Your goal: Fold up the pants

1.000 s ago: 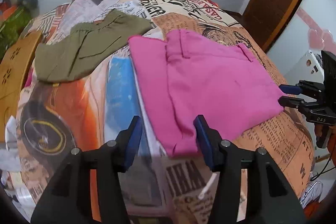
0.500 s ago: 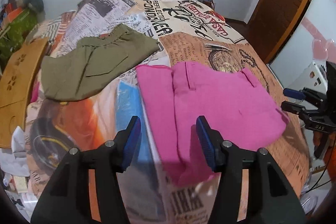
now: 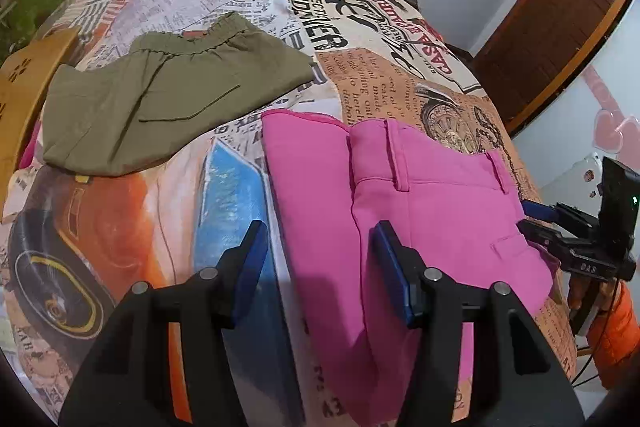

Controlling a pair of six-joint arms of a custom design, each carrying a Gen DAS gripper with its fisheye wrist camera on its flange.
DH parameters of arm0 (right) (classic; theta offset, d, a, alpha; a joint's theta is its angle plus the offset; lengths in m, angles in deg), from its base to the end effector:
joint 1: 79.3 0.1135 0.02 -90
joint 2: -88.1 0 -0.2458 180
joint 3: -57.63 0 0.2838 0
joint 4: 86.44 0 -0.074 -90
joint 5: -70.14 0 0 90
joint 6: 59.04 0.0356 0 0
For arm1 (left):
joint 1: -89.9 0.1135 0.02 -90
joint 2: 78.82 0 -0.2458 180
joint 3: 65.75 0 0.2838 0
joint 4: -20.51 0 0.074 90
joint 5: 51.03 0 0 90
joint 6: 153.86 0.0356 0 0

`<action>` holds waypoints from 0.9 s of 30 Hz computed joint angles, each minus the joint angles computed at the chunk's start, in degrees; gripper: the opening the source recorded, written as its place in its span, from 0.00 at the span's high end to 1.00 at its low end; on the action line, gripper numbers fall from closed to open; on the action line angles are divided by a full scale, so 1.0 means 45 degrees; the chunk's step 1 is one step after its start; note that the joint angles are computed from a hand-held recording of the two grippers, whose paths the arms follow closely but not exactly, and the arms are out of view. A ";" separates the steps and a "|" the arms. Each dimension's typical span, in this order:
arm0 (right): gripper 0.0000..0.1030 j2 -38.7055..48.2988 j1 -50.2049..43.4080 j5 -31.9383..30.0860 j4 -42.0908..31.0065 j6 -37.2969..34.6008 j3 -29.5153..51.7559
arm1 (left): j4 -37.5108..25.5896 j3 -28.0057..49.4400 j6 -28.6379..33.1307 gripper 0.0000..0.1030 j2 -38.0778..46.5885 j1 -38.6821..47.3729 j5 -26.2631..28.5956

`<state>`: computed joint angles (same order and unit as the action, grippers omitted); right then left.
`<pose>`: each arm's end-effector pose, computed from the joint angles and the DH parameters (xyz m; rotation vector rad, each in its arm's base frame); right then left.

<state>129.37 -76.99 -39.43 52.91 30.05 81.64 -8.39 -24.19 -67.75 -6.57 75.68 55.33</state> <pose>0.1628 0.0185 0.1003 -0.1982 2.5472 0.4490 0.2339 -0.0696 0.1095 0.3380 2.6015 -0.4842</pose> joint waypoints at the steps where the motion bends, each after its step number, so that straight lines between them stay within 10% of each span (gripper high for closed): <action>1: 0.46 0.0442 -0.0189 -0.0234 0.0272 -0.0025 0.0075 | 0.0086 0.0036 0.0005 0.47 0.0073 -0.0094 -0.0055; 10: 0.48 0.2369 -0.0743 -0.1273 0.1581 0.0181 0.0336 | 0.0325 0.0670 0.0127 0.54 0.1135 -0.0741 -0.0671; 14: 0.60 0.2456 -0.0561 -0.1258 0.1759 0.0124 0.0382 | 0.0431 0.0924 0.0093 0.76 0.1528 -0.0987 -0.0530; 27: 0.85 0.2041 -0.0100 -0.0242 0.2237 0.0220 0.0362 | 0.0539 0.1169 -0.0422 0.89 0.1602 -0.1957 -0.1757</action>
